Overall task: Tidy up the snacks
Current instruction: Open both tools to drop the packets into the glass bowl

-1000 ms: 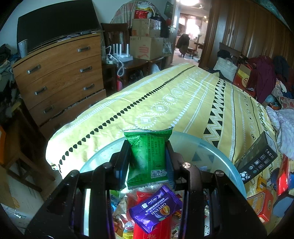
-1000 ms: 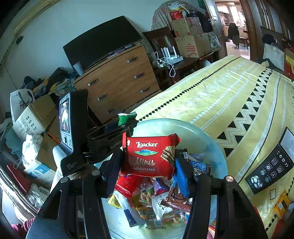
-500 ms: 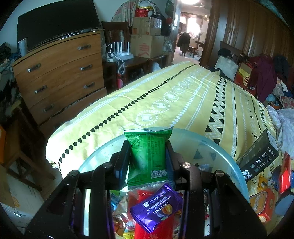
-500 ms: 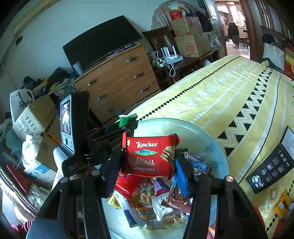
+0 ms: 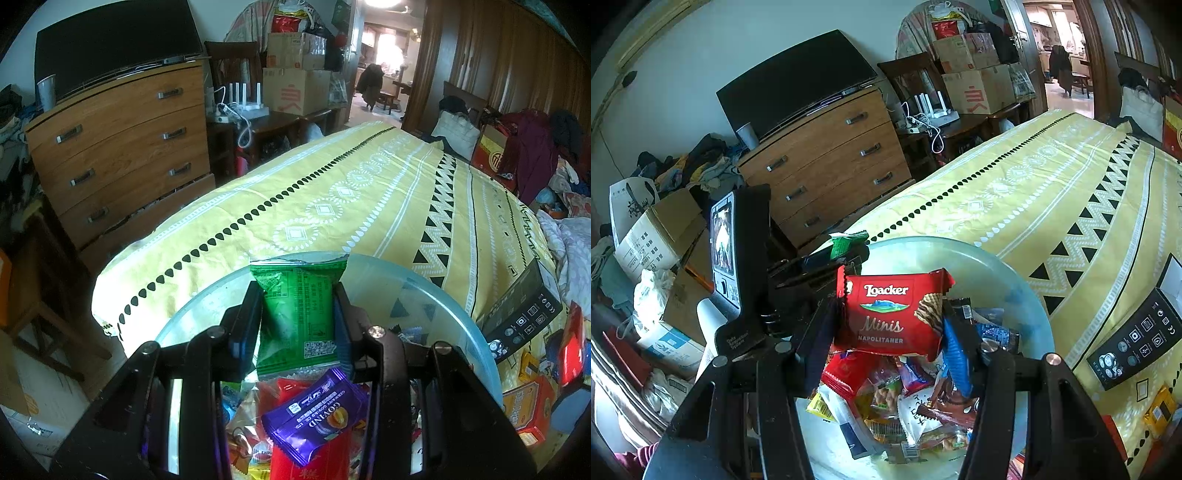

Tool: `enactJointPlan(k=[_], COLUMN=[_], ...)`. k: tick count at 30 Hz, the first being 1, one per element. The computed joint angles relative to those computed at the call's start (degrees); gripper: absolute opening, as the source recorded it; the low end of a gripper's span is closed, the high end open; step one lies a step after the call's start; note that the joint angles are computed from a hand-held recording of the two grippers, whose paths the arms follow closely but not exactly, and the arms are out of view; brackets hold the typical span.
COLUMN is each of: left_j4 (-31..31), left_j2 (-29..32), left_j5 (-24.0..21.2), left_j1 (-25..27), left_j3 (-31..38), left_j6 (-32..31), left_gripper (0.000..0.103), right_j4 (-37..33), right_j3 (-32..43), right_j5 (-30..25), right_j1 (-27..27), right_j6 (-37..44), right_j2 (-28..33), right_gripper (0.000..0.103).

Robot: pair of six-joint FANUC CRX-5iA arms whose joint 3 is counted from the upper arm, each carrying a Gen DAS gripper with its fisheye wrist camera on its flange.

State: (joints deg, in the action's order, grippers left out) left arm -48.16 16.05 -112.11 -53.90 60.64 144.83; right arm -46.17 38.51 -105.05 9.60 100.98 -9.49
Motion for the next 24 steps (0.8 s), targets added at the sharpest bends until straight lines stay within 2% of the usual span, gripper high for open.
enactJointPlan(k=[12, 14, 16, 18, 22, 24], left_j4=[0.1, 0.0, -0.1, -0.3, 0.5, 1.3], left_j2=[-0.2, -0.4, -0.7, -0.6, -1.1, -1.3], left_j5=[-0.9, -1.0, -0.9, -1.2, -0.8, -0.4], left_j1=[-0.5, -0.6, -0.6, -0.7, -0.5, -0.2], left_j3=[-0.5, -0.8, -1.1, -1.2, -2.0, -2.3], left_j6=[1.0, 1.5, 1.8, 1.7, 2.3, 2.8], left_gripper=[0.038, 0.045, 0.064, 0.072, 0.077, 0.086], right_j4=[2.7, 3.8, 4.6, 5.4, 6.9, 7.3], right_j3=[-1.5, -1.4, -1.6, -1.9, -2.8, -3.0], right_j5=[1.9, 2.1, 2.6, 2.8, 4.0, 4.1], right_j1=[2.6, 3.5, 4.4, 5.0, 6.4, 6.6], right_j6=[-0.3, -0.8, -1.2, -1.3, -1.3, -1.3], right_j2=[-0.3, -0.2, -0.4, -0.4, -1.0, -1.1], right_gripper=[0.060, 0.064, 0.066, 0.068, 0.075, 0.076])
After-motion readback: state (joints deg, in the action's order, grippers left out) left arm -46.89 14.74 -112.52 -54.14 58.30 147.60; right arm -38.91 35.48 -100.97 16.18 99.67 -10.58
